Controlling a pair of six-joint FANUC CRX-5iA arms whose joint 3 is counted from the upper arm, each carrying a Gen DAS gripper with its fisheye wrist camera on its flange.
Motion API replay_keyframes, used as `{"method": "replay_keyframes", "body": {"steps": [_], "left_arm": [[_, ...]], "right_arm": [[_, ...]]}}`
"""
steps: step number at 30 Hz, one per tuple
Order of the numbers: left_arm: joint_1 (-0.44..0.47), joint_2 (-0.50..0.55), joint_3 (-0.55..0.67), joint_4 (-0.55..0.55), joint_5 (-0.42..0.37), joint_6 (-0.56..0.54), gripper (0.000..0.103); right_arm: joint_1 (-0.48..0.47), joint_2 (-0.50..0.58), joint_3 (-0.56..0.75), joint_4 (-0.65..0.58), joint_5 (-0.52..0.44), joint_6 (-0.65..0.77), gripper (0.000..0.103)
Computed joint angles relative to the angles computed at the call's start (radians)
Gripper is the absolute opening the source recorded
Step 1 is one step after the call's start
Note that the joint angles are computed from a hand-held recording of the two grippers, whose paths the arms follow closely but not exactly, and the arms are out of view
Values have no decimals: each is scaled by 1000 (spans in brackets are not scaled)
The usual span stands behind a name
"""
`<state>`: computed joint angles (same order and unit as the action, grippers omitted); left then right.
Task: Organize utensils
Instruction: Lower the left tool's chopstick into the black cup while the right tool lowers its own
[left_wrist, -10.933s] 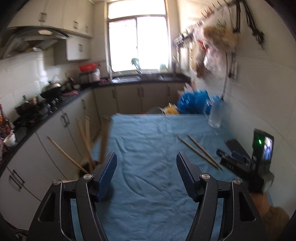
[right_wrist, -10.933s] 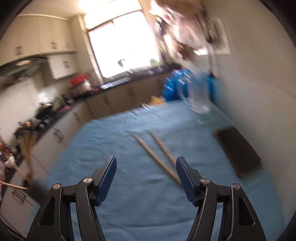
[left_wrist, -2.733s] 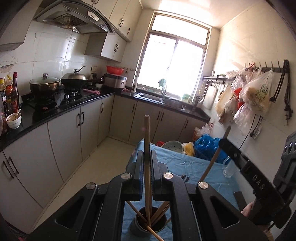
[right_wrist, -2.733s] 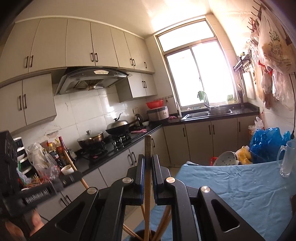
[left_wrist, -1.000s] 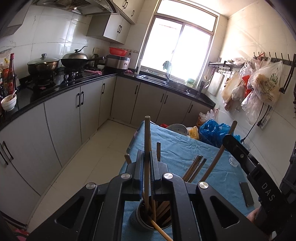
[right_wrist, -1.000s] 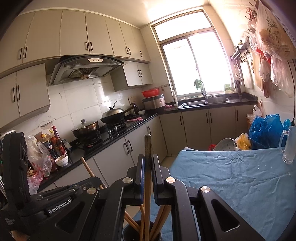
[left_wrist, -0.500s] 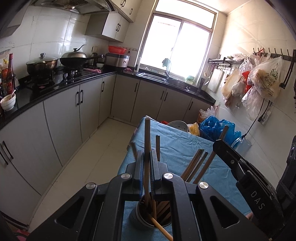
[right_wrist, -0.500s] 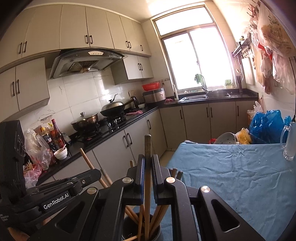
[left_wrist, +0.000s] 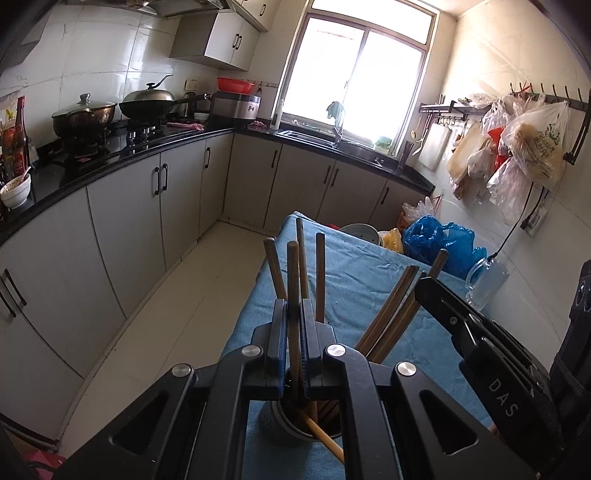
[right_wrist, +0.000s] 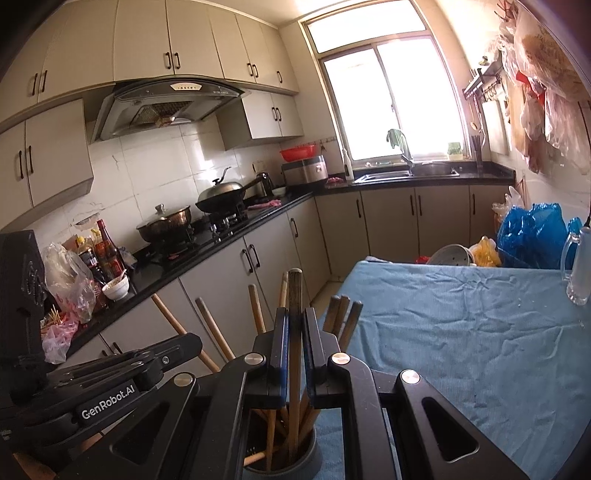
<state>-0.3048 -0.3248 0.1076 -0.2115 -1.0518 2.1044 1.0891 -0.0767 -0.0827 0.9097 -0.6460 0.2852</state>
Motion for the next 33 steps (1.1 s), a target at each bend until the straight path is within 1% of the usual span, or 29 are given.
{"method": "replay_keyframes", "body": {"steps": [4, 7, 12, 20, 23, 33], "left_arm": [[-27, 7, 4, -39, -12, 19, 6], [-54, 11, 16, -92, -24, 44, 6], [-69, 13, 18, -117, -25, 55, 6], [-71, 12, 18, -113, -29, 48, 6], [-93, 16, 27, -134, -44, 61, 6], [-106, 14, 33, -142, -61, 75, 6]], "right_arm": [[0, 0, 0, -21, -10, 16, 8], [2, 1, -1, -36, -19, 29, 8], [0, -2, -9, -26, -25, 17, 8], [1, -3, -7, -24, -36, 15, 9], [0, -7, -9, -31, -37, 18, 9], [2, -21, -22, -29, -43, 9, 10]]}}
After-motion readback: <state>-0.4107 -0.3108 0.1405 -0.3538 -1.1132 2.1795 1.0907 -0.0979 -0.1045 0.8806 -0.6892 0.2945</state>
